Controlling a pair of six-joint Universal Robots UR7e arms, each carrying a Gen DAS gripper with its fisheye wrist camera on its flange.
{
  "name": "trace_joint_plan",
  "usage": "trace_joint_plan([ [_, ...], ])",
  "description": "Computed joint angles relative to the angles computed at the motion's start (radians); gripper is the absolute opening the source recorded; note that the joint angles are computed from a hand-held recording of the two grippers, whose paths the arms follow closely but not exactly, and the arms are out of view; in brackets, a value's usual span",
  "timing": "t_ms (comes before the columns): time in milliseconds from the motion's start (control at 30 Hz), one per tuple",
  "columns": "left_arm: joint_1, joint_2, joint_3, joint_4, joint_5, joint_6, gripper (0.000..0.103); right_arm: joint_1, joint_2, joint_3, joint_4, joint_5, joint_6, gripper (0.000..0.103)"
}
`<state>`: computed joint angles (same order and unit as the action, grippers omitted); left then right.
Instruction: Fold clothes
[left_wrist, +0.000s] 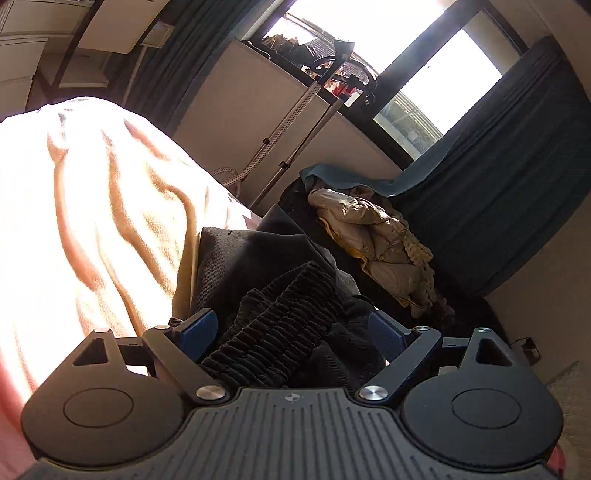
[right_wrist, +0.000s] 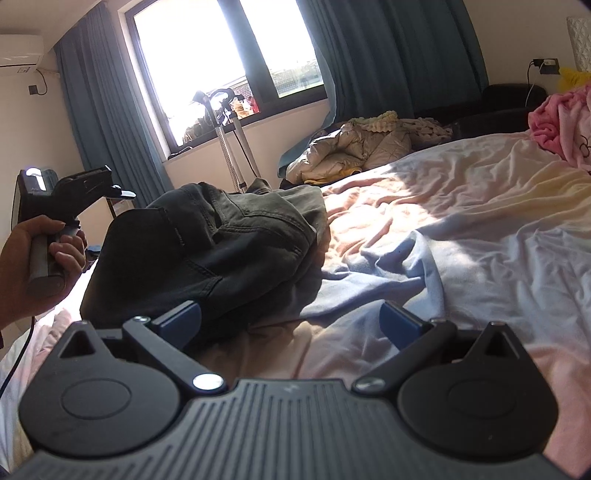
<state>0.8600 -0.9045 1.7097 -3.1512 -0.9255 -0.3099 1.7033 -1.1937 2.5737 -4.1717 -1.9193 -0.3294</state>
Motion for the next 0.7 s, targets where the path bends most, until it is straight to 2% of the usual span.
trace_joint_plan([
  [100, 0.009, 0.043, -0.092, 0.081, -0.024, 0.084, 0.089, -0.001, 0.026, -0.017, -0.023, 0.006, -0.037, 0.103],
  [133, 0.012, 0.059, -0.129, 0.133, -0.019, 0.083, 0.083, -0.001, 0.034, -0.023, -0.026, 0.009, -0.048, 0.103],
  [167, 0.016, 0.079, -0.168, 0.175, -0.013, 0.083, 0.081, -0.001, 0.040, -0.028, -0.028, 0.013, -0.059, 0.103],
  [300, 0.038, 0.148, -0.273, 0.244, -0.023, 0.071, 0.080, -0.006, 0.067, -0.047, -0.018, 0.008, -0.090, 0.103],
  [433, 0.057, 0.207, -0.373, 0.378, -0.024, 0.079, 0.080, -0.022, 0.075, -0.059, 0.023, 0.005, -0.079, 0.103],
  [633, 0.067, 0.261, -0.482, 0.560, -0.028, 0.159, 0.076, -0.046, 0.096, -0.093, 0.066, 0.013, -0.054, 0.103],
  [667, 0.065, 0.270, -0.500, 0.600, -0.020, 0.175, 0.075, -0.047, 0.100, -0.097, 0.069, 0.009, -0.055, 0.103],
  [700, 0.060, 0.277, -0.504, 0.617, 0.002, 0.205, 0.068, -0.048, 0.105, -0.102, 0.071, 0.008, -0.055, 0.103],
])
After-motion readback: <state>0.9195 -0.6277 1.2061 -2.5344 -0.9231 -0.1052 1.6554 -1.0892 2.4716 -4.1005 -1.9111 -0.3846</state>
